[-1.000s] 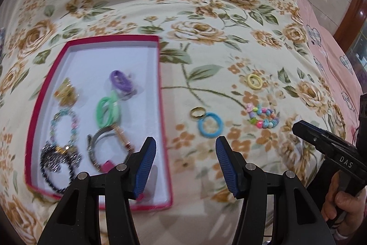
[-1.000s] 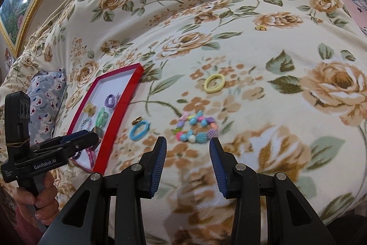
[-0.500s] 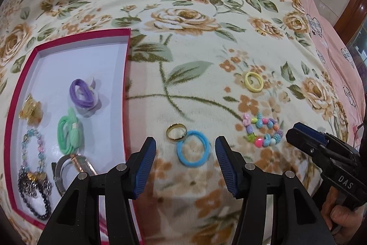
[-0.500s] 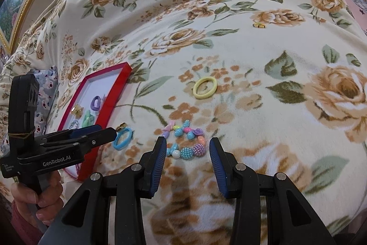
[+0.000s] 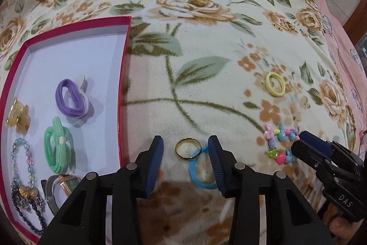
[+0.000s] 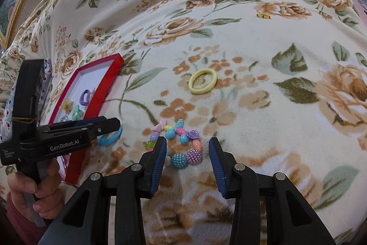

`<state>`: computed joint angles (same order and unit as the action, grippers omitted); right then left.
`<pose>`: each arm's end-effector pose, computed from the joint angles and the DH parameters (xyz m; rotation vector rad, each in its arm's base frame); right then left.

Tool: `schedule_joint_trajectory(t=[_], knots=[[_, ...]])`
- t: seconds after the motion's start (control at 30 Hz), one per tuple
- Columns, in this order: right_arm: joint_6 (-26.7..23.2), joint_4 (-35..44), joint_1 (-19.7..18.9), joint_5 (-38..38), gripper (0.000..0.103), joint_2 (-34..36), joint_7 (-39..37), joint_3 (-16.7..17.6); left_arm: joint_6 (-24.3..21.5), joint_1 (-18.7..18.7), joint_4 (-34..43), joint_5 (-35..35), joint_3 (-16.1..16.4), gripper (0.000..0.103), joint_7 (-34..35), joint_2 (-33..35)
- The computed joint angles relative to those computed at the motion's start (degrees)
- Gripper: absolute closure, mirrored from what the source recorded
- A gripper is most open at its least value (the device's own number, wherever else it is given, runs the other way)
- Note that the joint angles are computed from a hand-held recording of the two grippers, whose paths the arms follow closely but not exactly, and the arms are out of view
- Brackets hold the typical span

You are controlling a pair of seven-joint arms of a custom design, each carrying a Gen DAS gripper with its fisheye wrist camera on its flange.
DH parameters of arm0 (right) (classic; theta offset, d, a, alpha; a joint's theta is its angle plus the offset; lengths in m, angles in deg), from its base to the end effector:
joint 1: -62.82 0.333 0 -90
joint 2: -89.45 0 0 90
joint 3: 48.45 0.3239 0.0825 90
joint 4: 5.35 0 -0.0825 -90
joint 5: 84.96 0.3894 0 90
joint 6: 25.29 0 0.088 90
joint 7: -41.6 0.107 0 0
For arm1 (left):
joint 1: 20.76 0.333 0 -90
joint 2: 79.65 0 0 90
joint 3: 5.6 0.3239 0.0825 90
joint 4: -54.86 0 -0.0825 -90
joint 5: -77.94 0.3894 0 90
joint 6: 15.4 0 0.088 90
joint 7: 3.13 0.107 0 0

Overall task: Organize jewelry
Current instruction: 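Grasp the gold ring with the left tool while the right tool grasps the pastel bead bracelet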

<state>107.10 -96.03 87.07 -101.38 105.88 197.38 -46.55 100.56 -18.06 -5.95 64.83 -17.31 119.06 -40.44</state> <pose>0.6254 0.2978 0.5263 -1.3113 2.3386 -0.3208 0.7750 -0.0818 0.4766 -1.4259 2.6518 -0.6794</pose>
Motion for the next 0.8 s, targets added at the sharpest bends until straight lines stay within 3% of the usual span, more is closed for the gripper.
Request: schedule_joint_trajectory(t=[0.1,0.17,0.27,0.3,0.8], knots=[[-1.6,1.2,0.2,-0.3,0.079,0.8,-0.6,0.0,1.4,-0.1,-1.2,0.2,0.0,0.068,0.8,-0.4],[-2.2,1.5,0.4,-0.7,0.079,1.0,-0.9,-0.1,1.8,0.0,-1.9,0.2,-0.1,0.076,1.4,-0.8],[-3.5,2.5,0.8,-1.5,0.08,1.4,-1.3,-0.2,2.0,0.3,-2.6,-0.2,-0.3,0.081,2.5,-1.1],[-3.9,2.8,1.0,-1.8,0.092,1.5,-1.4,-0.2,2.6,0.3,-3.3,-0.2,-0.3,0.081,3.0,-1.5],[-2.9,4.7,2.0,-6.3,0.092,0.2,0.4,-0.5,4.2,4.7,-10.1,-8.0,-1.0,0.081,8.9,-8.3]])
